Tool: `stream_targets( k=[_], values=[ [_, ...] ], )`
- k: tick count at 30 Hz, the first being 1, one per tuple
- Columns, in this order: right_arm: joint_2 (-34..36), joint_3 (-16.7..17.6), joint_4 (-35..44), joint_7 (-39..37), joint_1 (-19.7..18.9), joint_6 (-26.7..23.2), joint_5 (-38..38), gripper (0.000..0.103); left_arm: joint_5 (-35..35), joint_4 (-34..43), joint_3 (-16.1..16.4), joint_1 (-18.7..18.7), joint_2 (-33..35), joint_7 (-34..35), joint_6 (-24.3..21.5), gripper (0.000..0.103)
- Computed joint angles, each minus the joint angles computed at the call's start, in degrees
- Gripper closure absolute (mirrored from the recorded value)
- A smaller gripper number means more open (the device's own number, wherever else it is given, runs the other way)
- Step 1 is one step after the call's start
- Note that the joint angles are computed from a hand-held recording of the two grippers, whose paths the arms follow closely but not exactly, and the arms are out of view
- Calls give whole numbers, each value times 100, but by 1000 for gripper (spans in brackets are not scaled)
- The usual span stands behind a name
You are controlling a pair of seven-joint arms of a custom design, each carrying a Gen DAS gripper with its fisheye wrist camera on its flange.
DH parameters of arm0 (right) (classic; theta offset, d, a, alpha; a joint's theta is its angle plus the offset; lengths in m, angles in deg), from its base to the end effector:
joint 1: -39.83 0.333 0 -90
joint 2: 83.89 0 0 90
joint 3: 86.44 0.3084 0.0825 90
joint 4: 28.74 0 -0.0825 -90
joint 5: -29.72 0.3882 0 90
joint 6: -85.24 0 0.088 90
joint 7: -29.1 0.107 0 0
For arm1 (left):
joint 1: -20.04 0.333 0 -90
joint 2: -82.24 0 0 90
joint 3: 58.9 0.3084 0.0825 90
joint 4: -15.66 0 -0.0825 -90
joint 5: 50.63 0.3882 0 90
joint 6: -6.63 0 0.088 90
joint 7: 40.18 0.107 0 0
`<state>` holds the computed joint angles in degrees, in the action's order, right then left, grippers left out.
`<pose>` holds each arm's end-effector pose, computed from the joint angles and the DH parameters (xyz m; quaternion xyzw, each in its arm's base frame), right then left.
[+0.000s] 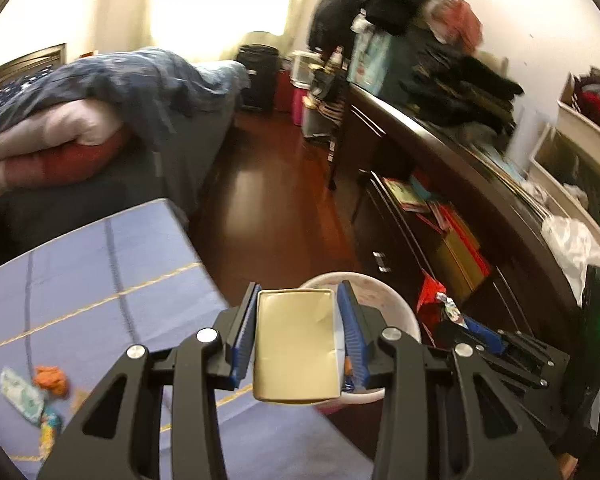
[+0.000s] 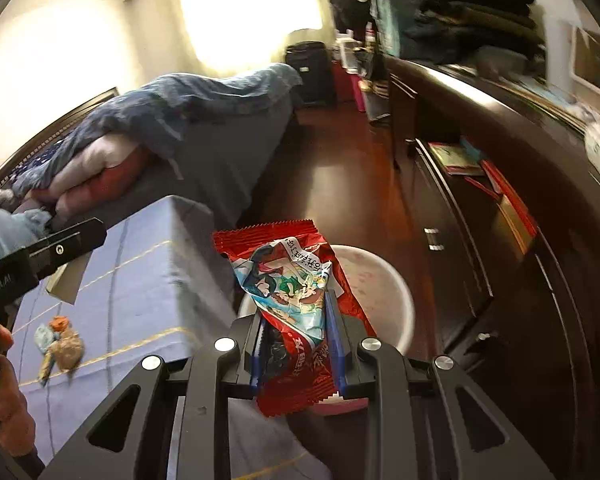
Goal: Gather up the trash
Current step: 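Carry card and red snack bag over the wastebasket and open both tools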
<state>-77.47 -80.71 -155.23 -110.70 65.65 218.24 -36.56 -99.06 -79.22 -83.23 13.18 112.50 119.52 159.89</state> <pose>0.4798 0.2746 0.3276 -0.3078 0.8653 -0.3188 0.2341 0.6424 -0.3106 0.3633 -0.2694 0.8673 -0.4168 0.0380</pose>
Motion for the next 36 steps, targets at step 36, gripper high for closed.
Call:
stream_targets(
  k=[36],
  values=[
    [745, -568, -100, 68, -356, 990, 67, 53, 1835, 1692, -96, -670, 1699, -1354, -139, 27]
  ],
)
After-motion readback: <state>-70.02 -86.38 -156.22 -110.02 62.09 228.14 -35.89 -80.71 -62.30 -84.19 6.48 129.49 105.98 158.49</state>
